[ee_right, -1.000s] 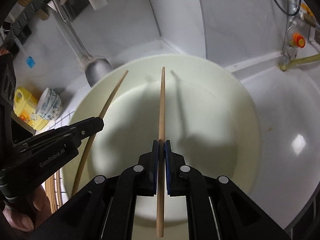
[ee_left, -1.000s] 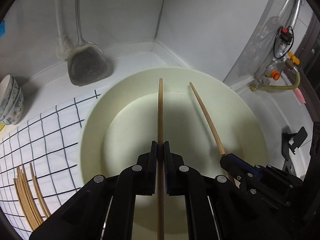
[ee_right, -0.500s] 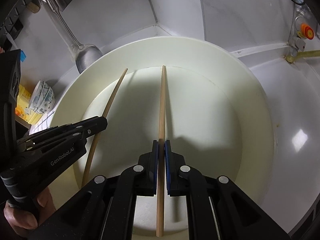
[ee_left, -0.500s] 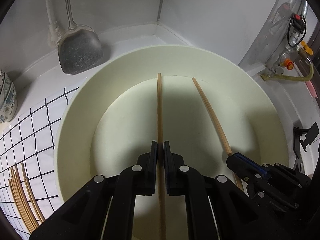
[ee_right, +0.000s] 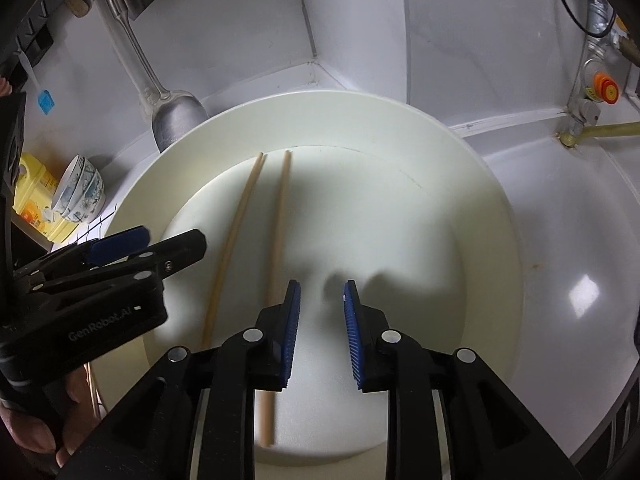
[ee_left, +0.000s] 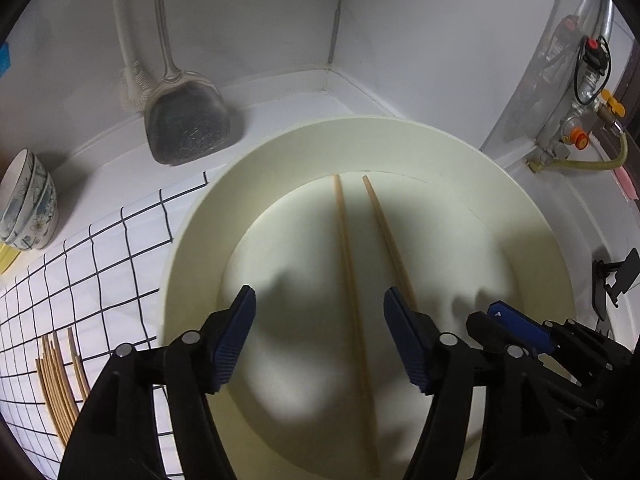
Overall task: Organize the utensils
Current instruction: 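Open the left tool inside the basin while the right tool opens to drop its chopstick, then raise both open tools out of the basin back toward the chopsticks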
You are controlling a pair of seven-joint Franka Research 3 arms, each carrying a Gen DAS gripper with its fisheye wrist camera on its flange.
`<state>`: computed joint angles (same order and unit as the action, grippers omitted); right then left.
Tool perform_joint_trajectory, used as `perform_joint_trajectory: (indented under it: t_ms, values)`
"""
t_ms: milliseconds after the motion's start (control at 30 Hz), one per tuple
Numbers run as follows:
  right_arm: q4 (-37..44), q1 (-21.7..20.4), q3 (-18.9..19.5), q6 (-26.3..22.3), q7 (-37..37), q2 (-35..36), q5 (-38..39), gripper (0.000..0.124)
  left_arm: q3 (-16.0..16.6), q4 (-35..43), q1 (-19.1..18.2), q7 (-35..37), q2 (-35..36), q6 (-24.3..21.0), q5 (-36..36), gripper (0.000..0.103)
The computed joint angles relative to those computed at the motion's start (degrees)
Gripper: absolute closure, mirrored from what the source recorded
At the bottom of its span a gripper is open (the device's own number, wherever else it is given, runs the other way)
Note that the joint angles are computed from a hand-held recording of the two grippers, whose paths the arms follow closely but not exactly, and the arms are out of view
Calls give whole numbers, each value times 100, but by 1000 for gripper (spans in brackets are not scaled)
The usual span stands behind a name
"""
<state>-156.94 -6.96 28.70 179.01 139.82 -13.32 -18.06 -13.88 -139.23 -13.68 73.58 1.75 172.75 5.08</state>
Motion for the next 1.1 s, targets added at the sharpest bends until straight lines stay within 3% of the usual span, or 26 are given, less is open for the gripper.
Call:
perform_joint_trajectory:
  t_ms: [233, 500, 800, 1100]
  values:
    - [-163, 122, 135, -142, 183, -434, 188, 92, 103, -284, -56, 239, -429, -2, -352, 26]
    - [-278, 389, 359, -440, 491, -1017, 415, 84, 492, -862, -306, 554, -1297, 43, -576, 20]
    - [-160, 803, 693, -1043, 1151, -1607, 316, 79, 1290, -1843, -578, 953, -2664, 31, -511, 16]
    - [300, 1001, 1288, -1423, 2186, -1498, -265, 69, 1994, -2801, -267, 1496, -4043, -315, -350, 11]
